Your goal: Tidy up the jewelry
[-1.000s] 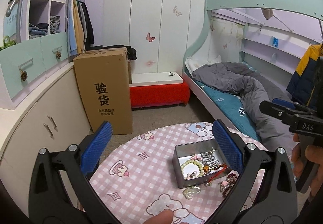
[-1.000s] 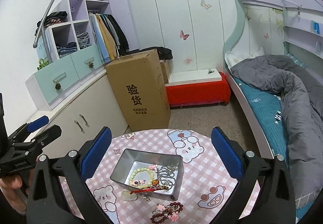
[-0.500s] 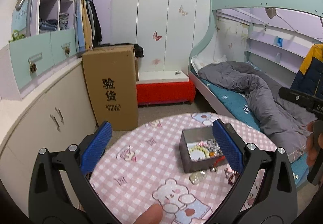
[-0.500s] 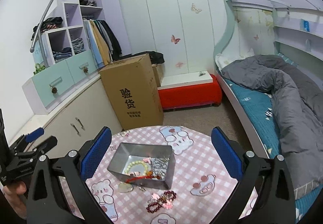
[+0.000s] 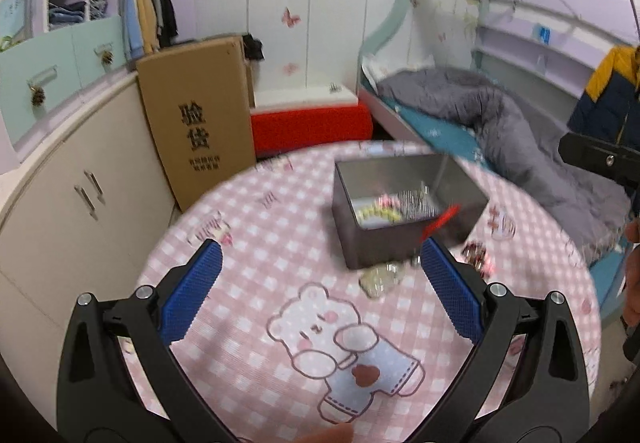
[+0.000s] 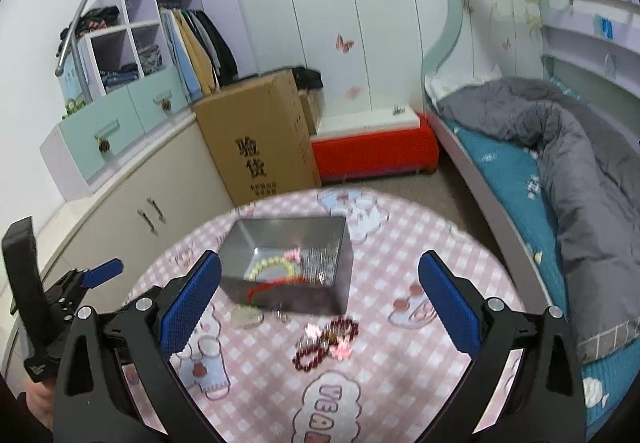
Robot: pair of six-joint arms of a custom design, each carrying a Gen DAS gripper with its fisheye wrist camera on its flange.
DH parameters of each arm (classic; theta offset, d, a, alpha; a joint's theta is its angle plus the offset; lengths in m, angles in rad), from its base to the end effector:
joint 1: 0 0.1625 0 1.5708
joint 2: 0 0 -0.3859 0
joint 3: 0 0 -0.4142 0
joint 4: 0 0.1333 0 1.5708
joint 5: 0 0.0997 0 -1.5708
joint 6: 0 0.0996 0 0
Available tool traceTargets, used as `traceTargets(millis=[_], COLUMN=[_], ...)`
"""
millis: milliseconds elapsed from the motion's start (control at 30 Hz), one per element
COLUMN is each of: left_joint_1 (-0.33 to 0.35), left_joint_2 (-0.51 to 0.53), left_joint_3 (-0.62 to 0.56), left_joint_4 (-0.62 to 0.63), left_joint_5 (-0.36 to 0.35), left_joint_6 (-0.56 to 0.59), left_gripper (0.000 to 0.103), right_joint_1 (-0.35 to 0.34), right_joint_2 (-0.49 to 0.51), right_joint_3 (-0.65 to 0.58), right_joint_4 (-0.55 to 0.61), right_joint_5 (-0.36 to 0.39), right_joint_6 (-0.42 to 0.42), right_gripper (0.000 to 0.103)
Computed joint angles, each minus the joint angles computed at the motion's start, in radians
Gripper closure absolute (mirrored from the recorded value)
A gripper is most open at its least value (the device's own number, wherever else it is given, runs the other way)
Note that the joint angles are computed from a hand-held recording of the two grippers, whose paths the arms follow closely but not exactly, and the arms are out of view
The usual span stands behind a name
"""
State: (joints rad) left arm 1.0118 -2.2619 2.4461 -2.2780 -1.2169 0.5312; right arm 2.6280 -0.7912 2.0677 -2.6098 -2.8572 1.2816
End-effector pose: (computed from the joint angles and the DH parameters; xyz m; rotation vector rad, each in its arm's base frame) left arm -0.0138 -0.3385 0.3528 1.2928 2.3819 -0.7311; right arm 0.4381 -0.2039 -0.0101 -0.0482 -2.0962 1.3436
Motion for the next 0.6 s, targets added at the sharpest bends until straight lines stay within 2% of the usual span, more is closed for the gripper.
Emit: traceTargets(millis=[167,433,467,567,600], left_joint_1=[0.039,0.038,0.041,0.051,0.051], left_joint_2=[0.078,0.226,0.244,0.263,0.258], left_joint_3=[0.021,0.042,0.035,0.02,0.022], left_joint_4=[0.003,-0.056,-0.047,-0.029,-0.028], left_joint_5=[0.004,0.051,0.053,0.022,0.015], left_joint_6=[0.009,-0.028,-0.035,-0.027,-0.015], left_gripper=[0.006,0.008,0.014,0.04,0.057], right_joint_1=[-0.019,-0.041,-0.043,-0.049,-0.053], right_joint_2=[0.016,0.033,0.036,0.05,0.054], right_joint_3=[0.015,0.036,0.037,0.039,0.037], right_joint_4=[-0.023,-0.088,-0.096,-0.142,-0.158], right_joint_5=[0.052,0.101,0.106,0.121,0.124], right_joint_6=[0.012,-0.008,-0.014,-0.048,-0.065], right_gripper=[0.008,0.008,0.008,0.008,0.008])
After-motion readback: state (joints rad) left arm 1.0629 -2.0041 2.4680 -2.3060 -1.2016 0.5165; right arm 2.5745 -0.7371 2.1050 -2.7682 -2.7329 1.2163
